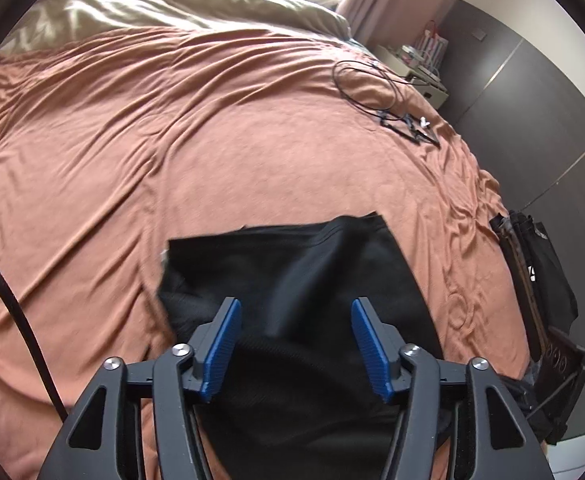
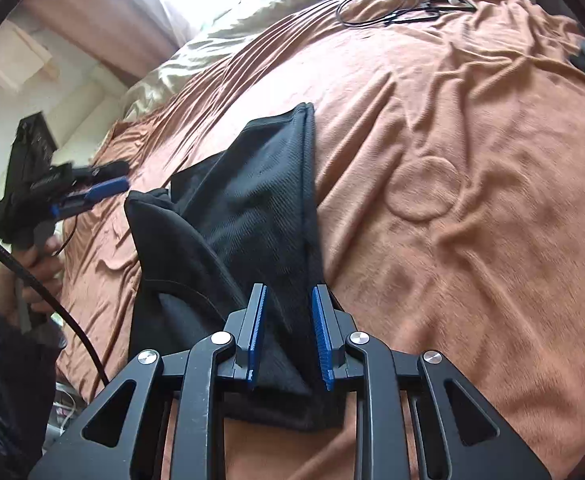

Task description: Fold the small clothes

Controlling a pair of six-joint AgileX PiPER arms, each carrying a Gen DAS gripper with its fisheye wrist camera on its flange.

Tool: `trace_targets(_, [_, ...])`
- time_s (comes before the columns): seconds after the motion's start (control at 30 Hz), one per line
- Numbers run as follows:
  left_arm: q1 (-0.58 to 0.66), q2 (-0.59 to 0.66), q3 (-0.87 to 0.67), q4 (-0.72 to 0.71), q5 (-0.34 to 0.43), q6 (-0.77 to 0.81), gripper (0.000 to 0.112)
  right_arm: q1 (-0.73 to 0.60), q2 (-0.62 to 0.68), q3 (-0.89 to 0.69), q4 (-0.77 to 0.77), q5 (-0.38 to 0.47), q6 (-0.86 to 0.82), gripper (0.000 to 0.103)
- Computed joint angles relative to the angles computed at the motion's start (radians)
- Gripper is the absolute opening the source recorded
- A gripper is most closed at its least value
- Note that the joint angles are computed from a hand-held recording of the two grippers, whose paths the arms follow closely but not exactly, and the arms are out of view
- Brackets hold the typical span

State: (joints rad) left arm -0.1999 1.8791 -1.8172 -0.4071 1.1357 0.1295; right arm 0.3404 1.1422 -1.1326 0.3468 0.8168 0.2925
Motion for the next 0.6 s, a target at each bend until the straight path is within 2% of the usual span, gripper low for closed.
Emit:
trace_targets(0.2, [0.072,-0.1,0.211,-0.08,-0.037,0.057,0.062,0.014,0.081,-0.093,-0.045,0.022,-0.023,0.02])
trace_targets(0.4, [0.095,-0.148,0.357,-0.154,-0.089,0.094,0.062,-0.066,0.182,-0.187,0.083,0.045,-0.169,0.02])
trace_targets(0.6, [0.088,-0.157,0.424,-0.168,-0.125,0.103,0.062,-0.118,0.316,-0.29,0.175,0.069,-0.244,0.02])
